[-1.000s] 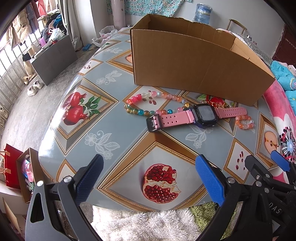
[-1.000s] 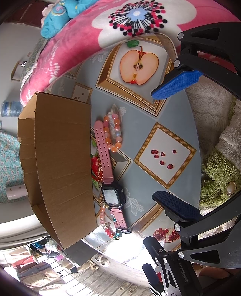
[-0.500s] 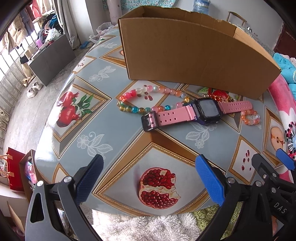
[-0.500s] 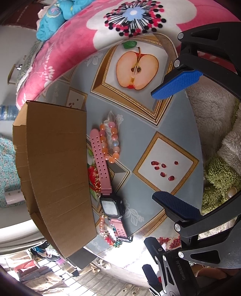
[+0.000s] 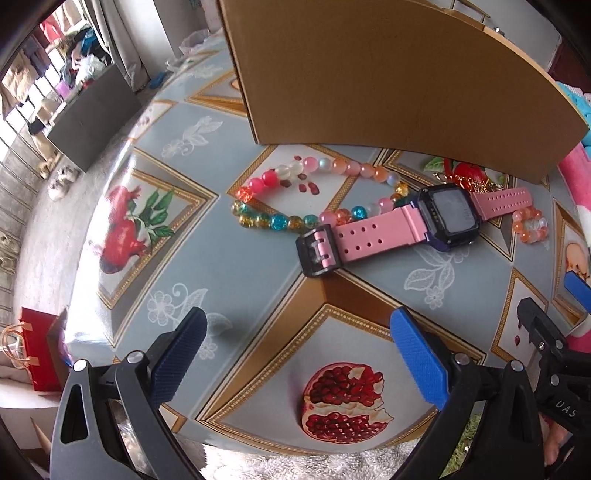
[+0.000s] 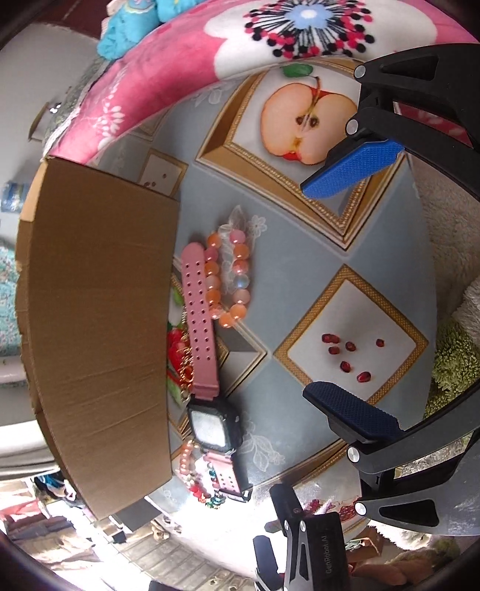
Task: Organize jewelry
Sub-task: 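Move the right tool to the pink smartwatch and close on its face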
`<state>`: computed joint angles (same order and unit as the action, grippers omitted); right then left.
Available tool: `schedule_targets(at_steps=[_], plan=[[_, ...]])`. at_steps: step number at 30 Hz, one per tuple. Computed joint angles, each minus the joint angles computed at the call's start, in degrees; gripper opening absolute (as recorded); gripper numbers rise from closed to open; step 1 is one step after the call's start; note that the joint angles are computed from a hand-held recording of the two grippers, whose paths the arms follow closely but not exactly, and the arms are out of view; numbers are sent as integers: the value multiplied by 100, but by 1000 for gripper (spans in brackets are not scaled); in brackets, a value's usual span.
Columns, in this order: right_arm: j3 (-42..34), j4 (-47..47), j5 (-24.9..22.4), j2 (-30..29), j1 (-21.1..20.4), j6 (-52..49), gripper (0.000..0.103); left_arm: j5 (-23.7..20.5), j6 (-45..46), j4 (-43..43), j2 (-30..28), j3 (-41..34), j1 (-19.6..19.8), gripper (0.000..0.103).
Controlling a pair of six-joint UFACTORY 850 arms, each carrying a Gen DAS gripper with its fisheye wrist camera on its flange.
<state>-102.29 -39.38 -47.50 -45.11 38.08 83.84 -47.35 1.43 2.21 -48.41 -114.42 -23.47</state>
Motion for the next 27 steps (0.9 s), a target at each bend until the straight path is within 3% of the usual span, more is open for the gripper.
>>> schedule_targets(at_steps=[3, 7, 12, 15, 17, 19, 21, 24, 27], plan=[[135, -540, 127, 98, 58, 290, 95, -120, 388, -311, -117, -173, 99, 98], [522, -1622, 530, 334, 87, 924, 95, 76, 1104, -593, -47, -27, 168, 98], [606, -2041, 1207, 456, -13, 575, 95, 457, 1733, -913, 221, 444, 216, 98], [311, -1540, 1547, 316, -130, -711, 93, 648, 2082, -1117, 364, 706, 254, 98], [-44, -940, 1632, 122, -187, -1825, 81, 745, 2342, -1316, 466, 886, 310, 97], [-394, -165, 1720, -100, -262, -3024, 76, 884, 2592, -1493, 541, 1030, 355, 97], [-883, 449, 1469, -414, -281, -4170, 70, 1056, 2862, -1714, 671, 1261, 402, 97], [-1256, 780, 1260, -666, -268, -5147, 69, 1233, 3097, -1993, 789, 1461, 450, 97], [-1651, 1303, 1068, -929, -300, -6085, 68, 1447, 3702, -2847, 946, 1720, 609, 97]])
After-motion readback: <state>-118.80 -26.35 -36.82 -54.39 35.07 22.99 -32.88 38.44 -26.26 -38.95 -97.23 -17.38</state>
